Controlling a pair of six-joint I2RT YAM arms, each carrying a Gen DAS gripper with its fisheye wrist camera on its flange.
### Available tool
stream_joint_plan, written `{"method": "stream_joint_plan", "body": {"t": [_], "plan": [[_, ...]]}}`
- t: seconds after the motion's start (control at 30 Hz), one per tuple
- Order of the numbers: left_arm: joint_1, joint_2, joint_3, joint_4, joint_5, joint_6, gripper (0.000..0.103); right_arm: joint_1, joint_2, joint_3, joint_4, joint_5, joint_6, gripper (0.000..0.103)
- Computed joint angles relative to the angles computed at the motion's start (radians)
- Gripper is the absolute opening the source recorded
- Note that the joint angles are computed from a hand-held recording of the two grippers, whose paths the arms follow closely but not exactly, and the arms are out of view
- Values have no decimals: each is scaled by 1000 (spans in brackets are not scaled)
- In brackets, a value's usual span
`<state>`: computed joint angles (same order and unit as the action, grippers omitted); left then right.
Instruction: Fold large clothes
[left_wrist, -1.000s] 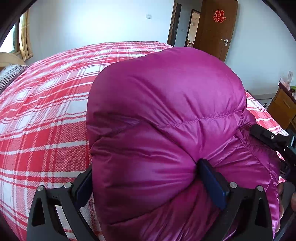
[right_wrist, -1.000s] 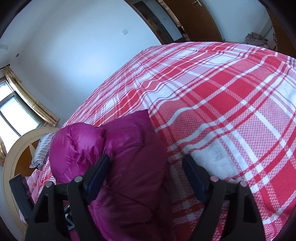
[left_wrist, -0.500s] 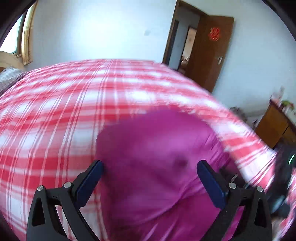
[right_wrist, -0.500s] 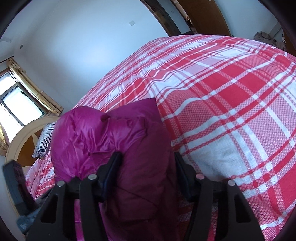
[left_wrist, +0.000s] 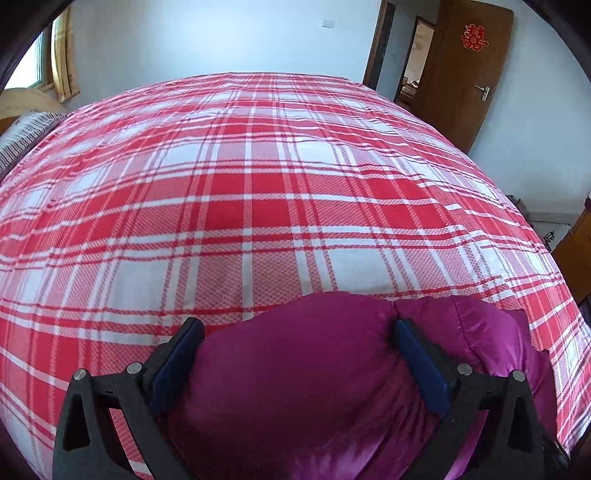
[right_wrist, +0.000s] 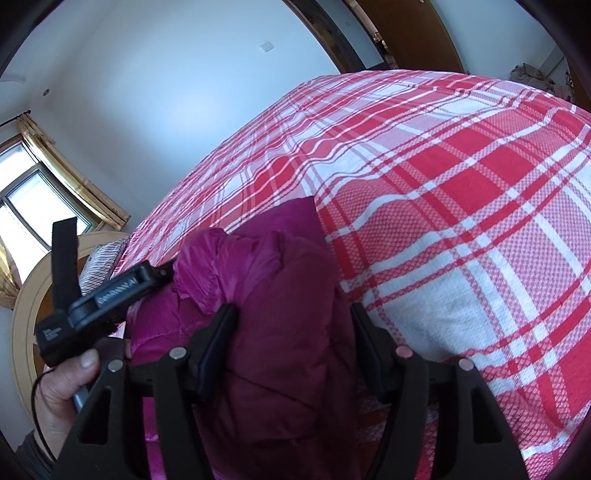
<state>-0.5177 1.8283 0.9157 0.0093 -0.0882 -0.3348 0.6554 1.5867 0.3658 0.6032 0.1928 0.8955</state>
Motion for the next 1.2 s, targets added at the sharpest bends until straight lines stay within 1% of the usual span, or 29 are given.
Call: {"method": "stream_joint_plan", "body": {"t": [0.2, 0.3, 0.33, 0.43, 0.47, 0.53, 0.57, 0.6, 0.67, 0.73, 0.77, 0.8, 0.83, 0.87, 0.93, 0.97, 1.0, 1.03, 1.07, 1.1, 1.13, 1.17, 1.2], "plan": [[-8, 27, 48, -48, -6, 2, 102, -2, 3, 4, 0, -4, 0, 68], [9, -15, 35, -72, 29, 20, 102, -8, 9, 2, 12, -13, 0, 68], [15, -55, 7, -72, 42, 26, 102, -8, 7, -1, 16, -15, 0, 68], [58, -266, -147, -56, 114, 28, 102, -15, 4, -17, 43, -35, -2, 68], [90, -376, -232, -47, 161, 26, 102, -19, 4, -24, 57, -44, -1, 68], [133, -502, -333, -51, 217, 16, 102, -19, 3, -38, 86, -48, 4, 68], [170, -578, -406, -55, 269, 8, 102, -15, 2, -42, 93, -45, 6, 68], [194, -615, -449, -58, 301, 1, 102, -12, 2, -44, 99, -42, 7, 68], [241, -642, -533, -40, 377, -27, 102, -13, 5, -51, 118, -44, 9, 68], [270, -620, -577, -2, 448, -56, 102, -13, 5, -57, 128, -48, 12, 68], [252, -639, -616, 51, 440, -75, 102, -12, 3, -57, 127, -48, 13, 68], [232, -657, -630, 73, 424, -72, 102, -10, 0, -59, 125, -47, 14, 68], [211, -652, -631, 93, 427, -69, 102, -10, 0, -60, 127, -48, 15, 67], [197, -633, -627, 117, 456, -68, 101, -12, 0, -61, 131, -54, 14, 65], [158, -607, -620, 151, 476, -84, 75, -19, 0, -69, 151, -81, 11, 54], [117, -617, -611, 144, 443, -87, 70, -27, 6, -66, 157, -109, 6, 42], [85, -644, -610, 127, 394, -87, 63, -26, 2, -61, 146, -124, 1, 34], [59, -675, -604, 95, 352, -72, 57, -7, -16, -54, 114, -101, -6, 30], [40, -701, -599, 68, 319, -63, 49, 30, -48, -45, 63, -48, -18, 25], [26, -754, -592, 12, 284, -54, 43, 52, -63, -39, 40, -19, -20, 22], [40, -794, -594, -23, 285, -39, 41, 79, -77, -36, 22, 13, -14, 21], [44, -868, -591, -86, 270, -28, 37, 107, -95, -40, 13, 39, 1, 20], [51, -915, -588, -124, 259, -13, 34, 116, -98, -44, 23, 43, 8, 19]]}}
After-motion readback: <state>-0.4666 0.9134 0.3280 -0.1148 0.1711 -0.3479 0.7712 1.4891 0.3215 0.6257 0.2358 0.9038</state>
